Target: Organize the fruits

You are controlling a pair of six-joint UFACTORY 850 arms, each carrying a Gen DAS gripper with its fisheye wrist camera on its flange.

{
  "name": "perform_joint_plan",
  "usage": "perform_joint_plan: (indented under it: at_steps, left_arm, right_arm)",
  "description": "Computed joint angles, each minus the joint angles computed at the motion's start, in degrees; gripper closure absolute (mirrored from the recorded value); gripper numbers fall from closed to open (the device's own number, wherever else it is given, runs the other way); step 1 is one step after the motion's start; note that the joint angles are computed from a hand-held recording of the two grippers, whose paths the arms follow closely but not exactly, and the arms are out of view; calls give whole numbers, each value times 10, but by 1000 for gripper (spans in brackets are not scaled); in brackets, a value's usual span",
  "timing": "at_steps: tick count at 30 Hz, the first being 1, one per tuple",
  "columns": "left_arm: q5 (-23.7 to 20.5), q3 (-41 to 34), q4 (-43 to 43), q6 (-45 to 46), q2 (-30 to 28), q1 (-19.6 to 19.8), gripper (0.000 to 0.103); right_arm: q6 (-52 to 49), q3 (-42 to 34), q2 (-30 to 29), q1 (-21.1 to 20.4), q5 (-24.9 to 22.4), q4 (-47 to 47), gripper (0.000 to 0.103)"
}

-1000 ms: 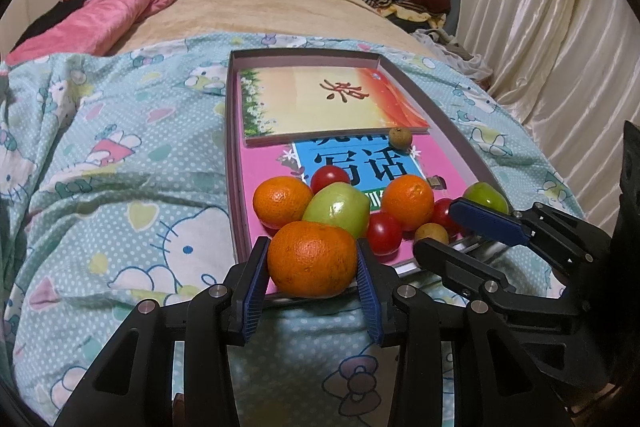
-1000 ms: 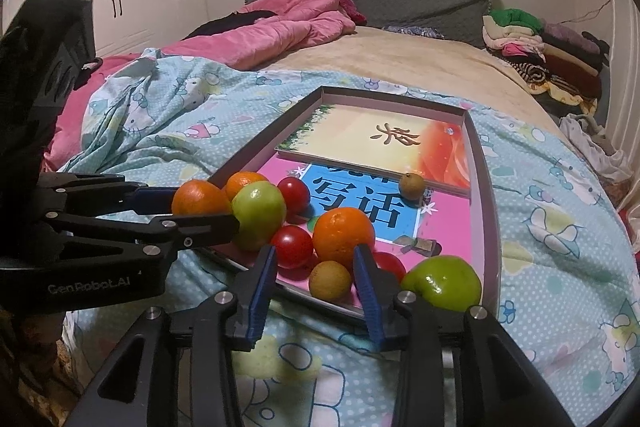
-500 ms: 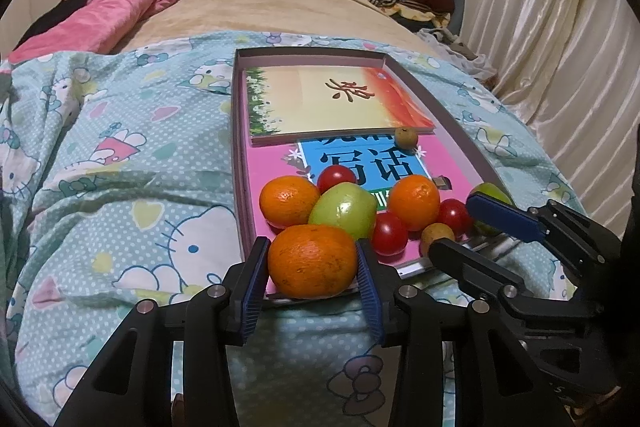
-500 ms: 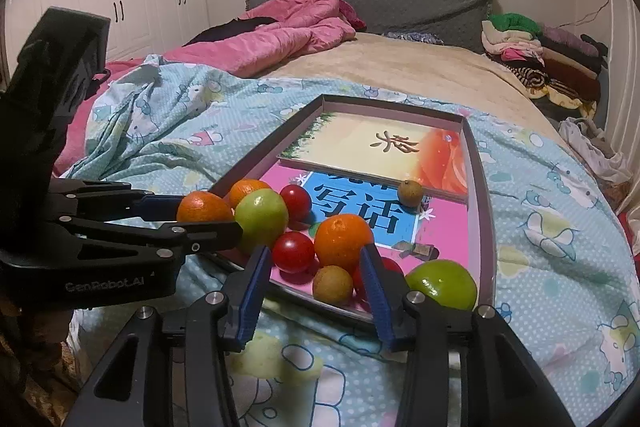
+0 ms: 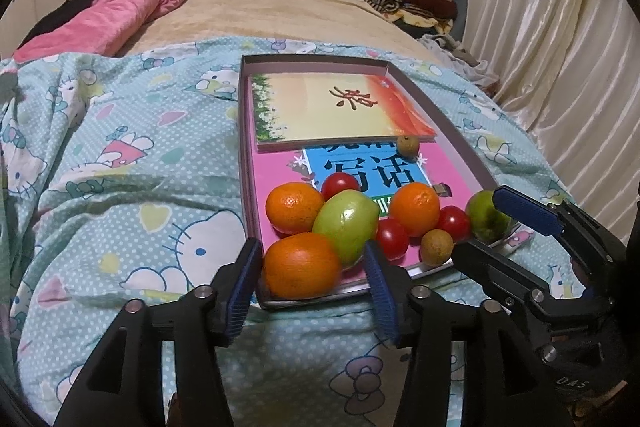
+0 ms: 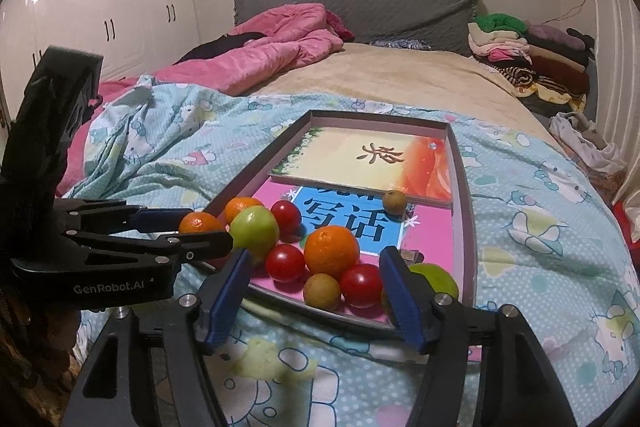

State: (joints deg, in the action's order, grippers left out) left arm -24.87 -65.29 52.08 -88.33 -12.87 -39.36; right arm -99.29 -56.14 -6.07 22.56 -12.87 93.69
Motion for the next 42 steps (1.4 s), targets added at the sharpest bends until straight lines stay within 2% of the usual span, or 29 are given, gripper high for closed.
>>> perform_joint_plan:
  at_steps: [3, 9, 11, 13, 18, 22, 24, 28, 33, 39, 42]
  left_arm:
    - [4, 6, 21, -20, 7, -2, 45]
    - [-6, 12, 58, -59, 18, -10, 39]
    - [-15, 16, 72, -81, 24, -14, 30]
    - [-23, 21, 78, -94, 31, -19, 28]
    - [-40, 26, 54, -103, 48, -34, 24]
    - [-73, 17, -9, -54, 48, -51, 24]
    - [-80, 20, -27, -41, 51, -61, 24]
    - [-112, 26, -36, -38, 56, -89, 24]
    - [-122, 39, -48, -63, 62, -106, 24]
    - [-117, 45, -34, -91, 59, -102, 24]
    - [-115, 47, -30, -95, 58, -99, 24]
  right_arm:
    - [-14, 3, 4, -4, -4, 24, 29]
    - [-24, 8, 14, -8, 2, 53, 25]
    - [-37, 12, 20, -10, 1, 71, 20]
    - [-31, 18, 30, -13, -2, 76, 19]
    - [34, 28, 56, -20, -8, 38, 12]
    - [97, 44, 83, -29, -16, -7, 7]
    - [134, 56, 97, -34, -16, -33, 1]
    - [246, 68, 111, -37, -10, -147, 1]
    - [320, 83, 125, -32, -4, -216, 1]
    - [374, 101, 139, -10, 19, -286, 1]
    - [321, 105, 140, -7, 26, -236, 1]
